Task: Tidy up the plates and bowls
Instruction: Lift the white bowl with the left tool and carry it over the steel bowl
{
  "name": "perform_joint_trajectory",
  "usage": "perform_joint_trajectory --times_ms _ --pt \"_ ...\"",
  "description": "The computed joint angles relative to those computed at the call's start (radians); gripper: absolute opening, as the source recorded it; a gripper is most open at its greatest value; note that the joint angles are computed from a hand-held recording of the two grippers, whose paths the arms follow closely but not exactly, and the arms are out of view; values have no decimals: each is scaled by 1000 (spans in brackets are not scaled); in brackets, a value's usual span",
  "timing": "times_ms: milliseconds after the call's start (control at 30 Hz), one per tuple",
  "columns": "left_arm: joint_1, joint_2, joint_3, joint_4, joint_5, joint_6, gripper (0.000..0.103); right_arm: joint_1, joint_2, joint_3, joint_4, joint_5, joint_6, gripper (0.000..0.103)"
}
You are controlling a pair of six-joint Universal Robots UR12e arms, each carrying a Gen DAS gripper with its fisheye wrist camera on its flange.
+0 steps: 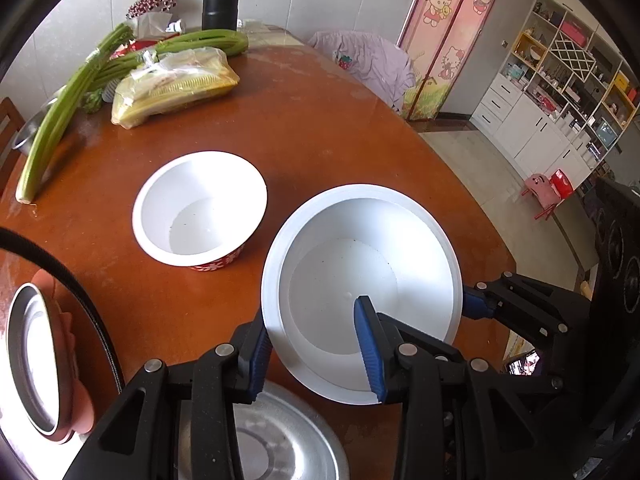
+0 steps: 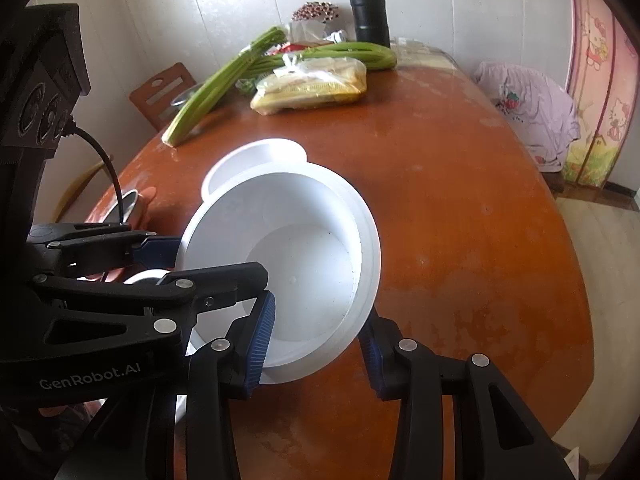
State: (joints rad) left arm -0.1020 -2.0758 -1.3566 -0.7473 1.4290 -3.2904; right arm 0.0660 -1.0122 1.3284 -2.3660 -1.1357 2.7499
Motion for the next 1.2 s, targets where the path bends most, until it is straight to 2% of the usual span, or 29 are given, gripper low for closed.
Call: perform_joint_trajectory --times_ms 567,1200 --pt "13 100 -130 114 27 -15 40 27 -64 78 -87 7 -20 43" --pt "40 185 -249 214 44 -32 40 61 -110 136 -123 12 -64 43"
